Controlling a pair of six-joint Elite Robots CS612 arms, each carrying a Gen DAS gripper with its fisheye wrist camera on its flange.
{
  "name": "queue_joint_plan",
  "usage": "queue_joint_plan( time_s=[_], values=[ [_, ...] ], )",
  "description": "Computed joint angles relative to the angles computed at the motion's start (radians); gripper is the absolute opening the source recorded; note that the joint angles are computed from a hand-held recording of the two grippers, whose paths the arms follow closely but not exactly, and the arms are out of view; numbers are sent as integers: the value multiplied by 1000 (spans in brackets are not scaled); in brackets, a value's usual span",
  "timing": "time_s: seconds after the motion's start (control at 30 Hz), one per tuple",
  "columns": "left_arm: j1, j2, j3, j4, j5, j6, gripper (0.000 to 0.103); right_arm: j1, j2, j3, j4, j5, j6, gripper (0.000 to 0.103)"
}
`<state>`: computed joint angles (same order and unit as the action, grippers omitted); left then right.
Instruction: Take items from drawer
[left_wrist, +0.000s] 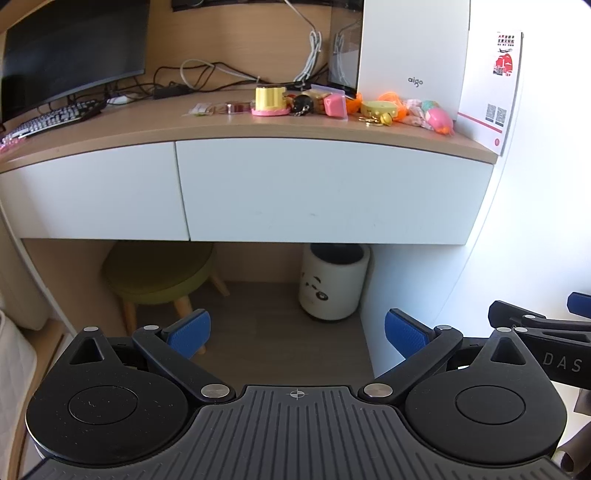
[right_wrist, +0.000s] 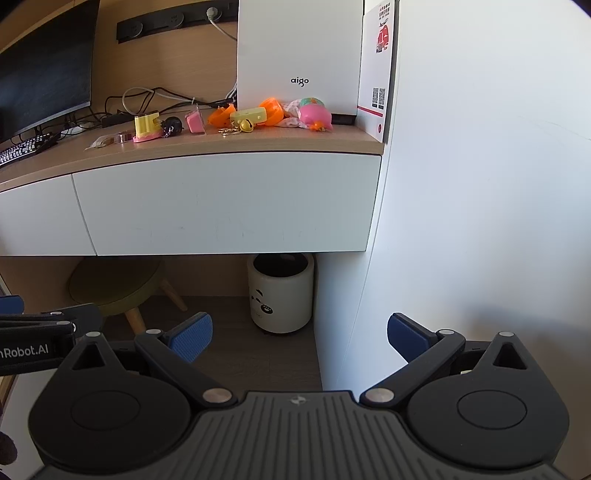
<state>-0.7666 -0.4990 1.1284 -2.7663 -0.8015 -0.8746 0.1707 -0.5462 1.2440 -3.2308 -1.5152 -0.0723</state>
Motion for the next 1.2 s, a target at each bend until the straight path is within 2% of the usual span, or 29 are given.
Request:
queue_joint_plan(
  time_s=[1.2],
  values=[
    [0,-2,9,4,-3,-12,103,-1,2,1,3,1,4,102]
  ],
)
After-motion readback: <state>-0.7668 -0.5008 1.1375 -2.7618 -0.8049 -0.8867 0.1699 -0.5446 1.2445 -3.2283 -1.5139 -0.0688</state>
